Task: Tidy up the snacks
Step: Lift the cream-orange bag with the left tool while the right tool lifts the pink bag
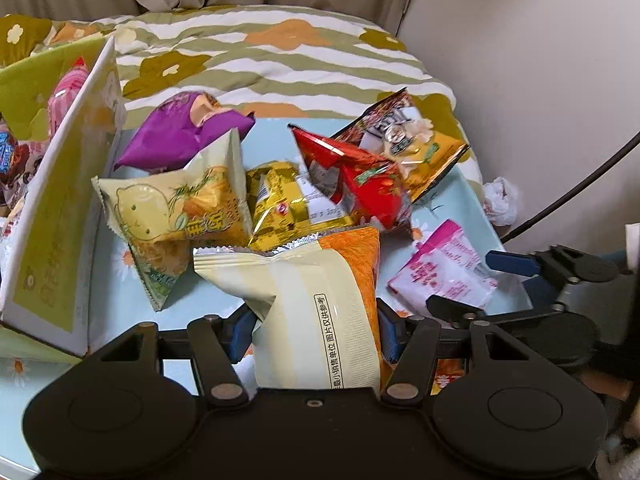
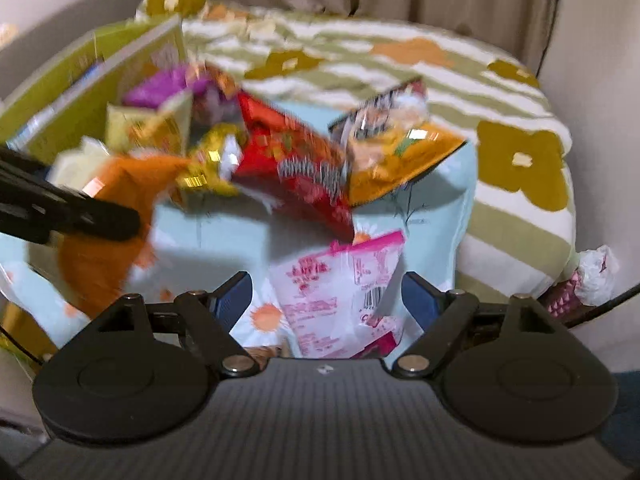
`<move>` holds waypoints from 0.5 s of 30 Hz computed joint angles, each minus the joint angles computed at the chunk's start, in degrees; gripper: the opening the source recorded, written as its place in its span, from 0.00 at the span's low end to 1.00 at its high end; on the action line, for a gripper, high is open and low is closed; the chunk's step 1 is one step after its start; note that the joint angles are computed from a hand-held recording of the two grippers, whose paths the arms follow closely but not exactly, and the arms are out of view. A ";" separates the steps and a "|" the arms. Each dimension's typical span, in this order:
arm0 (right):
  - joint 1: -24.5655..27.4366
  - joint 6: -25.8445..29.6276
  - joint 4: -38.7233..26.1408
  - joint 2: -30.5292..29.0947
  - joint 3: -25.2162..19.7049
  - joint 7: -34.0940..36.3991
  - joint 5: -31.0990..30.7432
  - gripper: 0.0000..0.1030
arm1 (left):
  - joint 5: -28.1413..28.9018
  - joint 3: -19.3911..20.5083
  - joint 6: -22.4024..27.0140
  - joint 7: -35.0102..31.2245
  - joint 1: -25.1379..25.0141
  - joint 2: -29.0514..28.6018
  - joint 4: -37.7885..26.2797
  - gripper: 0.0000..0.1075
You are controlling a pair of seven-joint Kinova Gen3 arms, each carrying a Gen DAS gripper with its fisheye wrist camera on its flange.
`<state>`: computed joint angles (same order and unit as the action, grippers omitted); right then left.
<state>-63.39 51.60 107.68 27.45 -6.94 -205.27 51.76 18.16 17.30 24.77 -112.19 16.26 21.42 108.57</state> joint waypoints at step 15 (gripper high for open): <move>1.39 -4.86 -0.31 1.41 2.95 7.89 -4.34 0.52 | -0.12 0.39 -0.46 0.48 -0.80 0.21 0.15 0.59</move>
